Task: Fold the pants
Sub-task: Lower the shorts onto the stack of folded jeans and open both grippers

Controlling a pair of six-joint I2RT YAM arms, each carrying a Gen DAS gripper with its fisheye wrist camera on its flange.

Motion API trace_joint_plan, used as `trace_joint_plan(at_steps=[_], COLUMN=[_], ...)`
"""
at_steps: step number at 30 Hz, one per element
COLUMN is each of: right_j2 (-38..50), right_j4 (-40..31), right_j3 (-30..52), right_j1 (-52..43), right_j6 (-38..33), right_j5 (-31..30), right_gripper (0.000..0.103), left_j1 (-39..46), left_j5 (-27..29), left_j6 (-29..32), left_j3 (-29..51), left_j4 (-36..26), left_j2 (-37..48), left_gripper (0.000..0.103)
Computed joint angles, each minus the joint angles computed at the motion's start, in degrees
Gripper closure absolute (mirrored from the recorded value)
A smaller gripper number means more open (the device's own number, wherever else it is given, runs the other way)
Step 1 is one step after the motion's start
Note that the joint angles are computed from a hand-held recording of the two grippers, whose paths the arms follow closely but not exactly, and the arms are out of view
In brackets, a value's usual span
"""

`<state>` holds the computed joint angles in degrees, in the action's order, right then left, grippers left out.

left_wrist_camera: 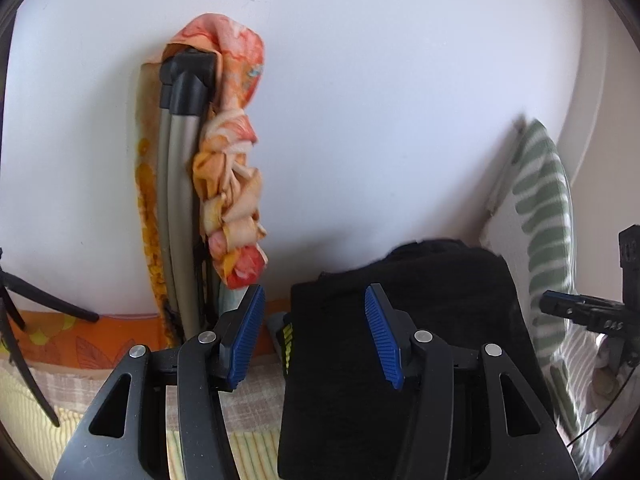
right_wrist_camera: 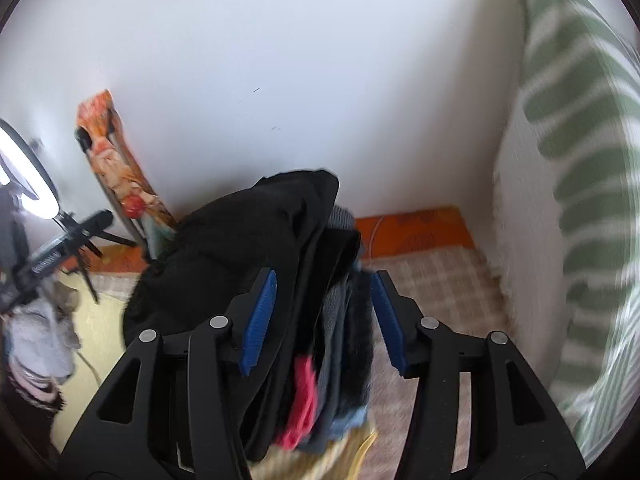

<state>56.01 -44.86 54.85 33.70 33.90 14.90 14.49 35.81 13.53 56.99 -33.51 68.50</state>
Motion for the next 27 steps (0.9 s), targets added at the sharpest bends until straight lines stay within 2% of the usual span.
trace_joint_plan(at_steps=[2,4,5,7,12,13,15,16,17,20,23,25,26,27], right_j2=[-6.3,-10.4,-12.3,-16.0,-13.8,-12.5,-9.6,-8.4,-7.1,-5.0,-5.6,-7.7,-8.5,-10.9], right_j4=[0.0,-1.2,-1.0,1.3,5.5,5.7,5.4,5.0,4.4,1.5,-3.1,-6.8,-8.2,-8.4], right_j3=[-4.2,-7.6,-9.3,-13.2,-16.3,-15.7,-14.4,-13.7,-12.9,-10.7,-9.3,-9.3,-9.3,-10.6], right_j1=[3.2,7.6,9.1,12.0,14.3,15.7,18.0,18.7,18.8,19.1,16.9,14.2,12.3,7.9], right_j6=[3.9,9.1,11.5,16.6,21.5,22.2,22.5,22.5,22.1,20.1,17.9,15.7,14.7,11.6], right_j5=[-1.8,-0.5,-1.1,-3.3,-7.1,-5.9,-3.4,-2.5,-2.1,0.7,2.5,4.3,4.4,1.0], right_gripper=[0.050,0.050,0.050,0.050,0.050,0.050,0.057,0.079,0.085,0.094,0.097,0.098,0.098,0.098], left_j1=[1.0,0.8,-1.4,-2.0,-4.9,-5.6,-7.2,-7.2,-6.7,-6.9,-7.7,-10.3,-11.3,-13.0], left_j5=[1.3,2.6,1.0,1.0,-0.8,-1.3,-1.8,-1.6,-1.0,-0.1,0.8,-0.4,-0.8,-1.6], left_j6=[3.4,6.1,5.5,7.0,7.0,6.9,6.1,6.2,6.3,5.4,6.0,5.7,5.7,5.4], left_j3=[-2.3,-3.9,-4.7,-6.5,-9.4,-9.7,-10.0,-9.7,-9.5,-8.8,-8.2,-8.6,-8.7,-9.0], left_j4=[-1.5,-3.2,-2.9,-3.6,-3.2,-3.0,-3.2,-3.7,-4.0,-4.7,-6.3,-6.0,-6.0,-5.7], left_j2=[-2.0,-2.6,-2.6,-2.6,-3.5,-3.7,-4.6,-4.7,-4.9,-5.7,-7.0,-8.3,-8.5,-8.6], left_gripper=[0.052,0.052,0.052,0.052,0.052,0.052,0.052,0.052,0.052,0.052,0.052,0.052,0.052,0.052])
